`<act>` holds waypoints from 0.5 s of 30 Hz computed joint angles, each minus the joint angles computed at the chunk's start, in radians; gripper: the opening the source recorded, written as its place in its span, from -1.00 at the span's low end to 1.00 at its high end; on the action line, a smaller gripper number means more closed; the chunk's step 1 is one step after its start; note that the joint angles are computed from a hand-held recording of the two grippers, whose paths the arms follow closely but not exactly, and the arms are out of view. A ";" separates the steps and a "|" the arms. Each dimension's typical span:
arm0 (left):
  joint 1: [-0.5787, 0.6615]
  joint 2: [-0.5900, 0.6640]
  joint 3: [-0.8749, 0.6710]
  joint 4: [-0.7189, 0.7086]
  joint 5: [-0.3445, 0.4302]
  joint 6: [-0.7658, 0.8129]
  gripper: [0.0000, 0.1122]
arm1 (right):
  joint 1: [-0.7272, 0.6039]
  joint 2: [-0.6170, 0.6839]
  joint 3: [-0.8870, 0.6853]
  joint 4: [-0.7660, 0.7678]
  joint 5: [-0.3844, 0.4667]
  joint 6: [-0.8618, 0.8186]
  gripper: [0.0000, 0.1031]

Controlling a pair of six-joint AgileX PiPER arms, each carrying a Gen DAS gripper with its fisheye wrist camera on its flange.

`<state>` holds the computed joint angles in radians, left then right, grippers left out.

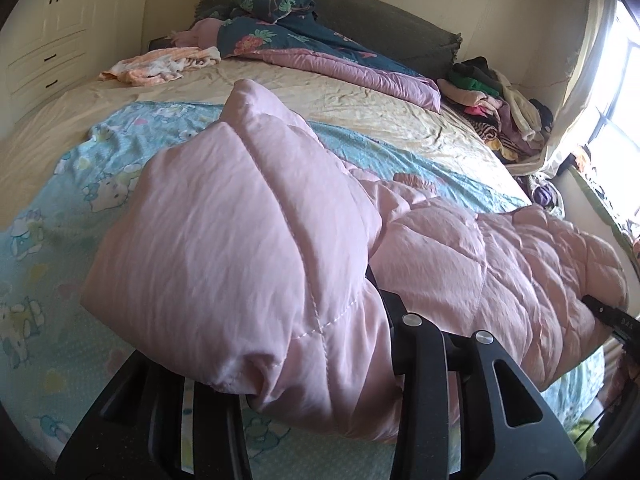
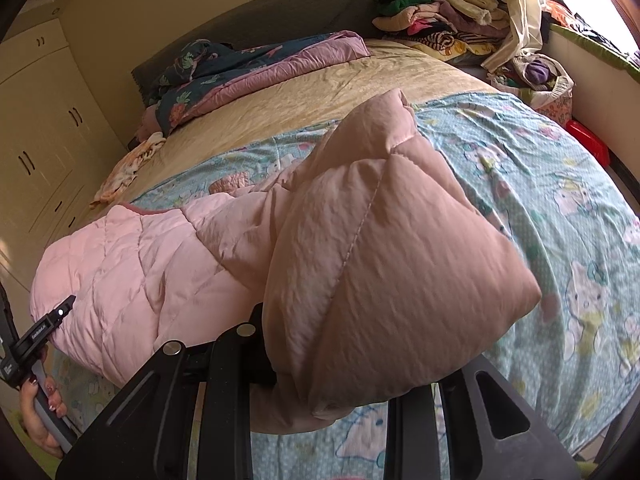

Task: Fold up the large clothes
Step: 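Fold the lifted side over the jacket and open both grippers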

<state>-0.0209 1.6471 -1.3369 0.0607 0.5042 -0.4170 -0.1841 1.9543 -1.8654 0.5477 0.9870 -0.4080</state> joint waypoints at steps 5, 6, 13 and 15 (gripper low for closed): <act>-0.012 -0.020 0.087 0.054 -0.051 -0.056 -0.41 | -0.004 -0.021 0.085 0.001 -0.033 -0.014 -0.50; -0.016 -0.018 0.095 0.070 -0.057 -0.075 -0.40 | -0.005 -0.018 0.093 -0.004 -0.037 -0.011 -0.49; -0.023 -0.006 0.146 0.156 -0.102 -0.173 -0.22 | -0.004 0.039 0.083 -0.029 -0.054 0.027 -0.31; -0.024 -0.004 0.157 0.165 -0.112 -0.193 -0.18 | -0.009 0.056 0.080 -0.021 -0.054 0.027 -0.24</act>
<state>-0.0451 1.6433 -1.1804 0.2257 0.3923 -0.6101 -0.1929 2.0106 -1.7857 0.5267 0.9334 -0.3809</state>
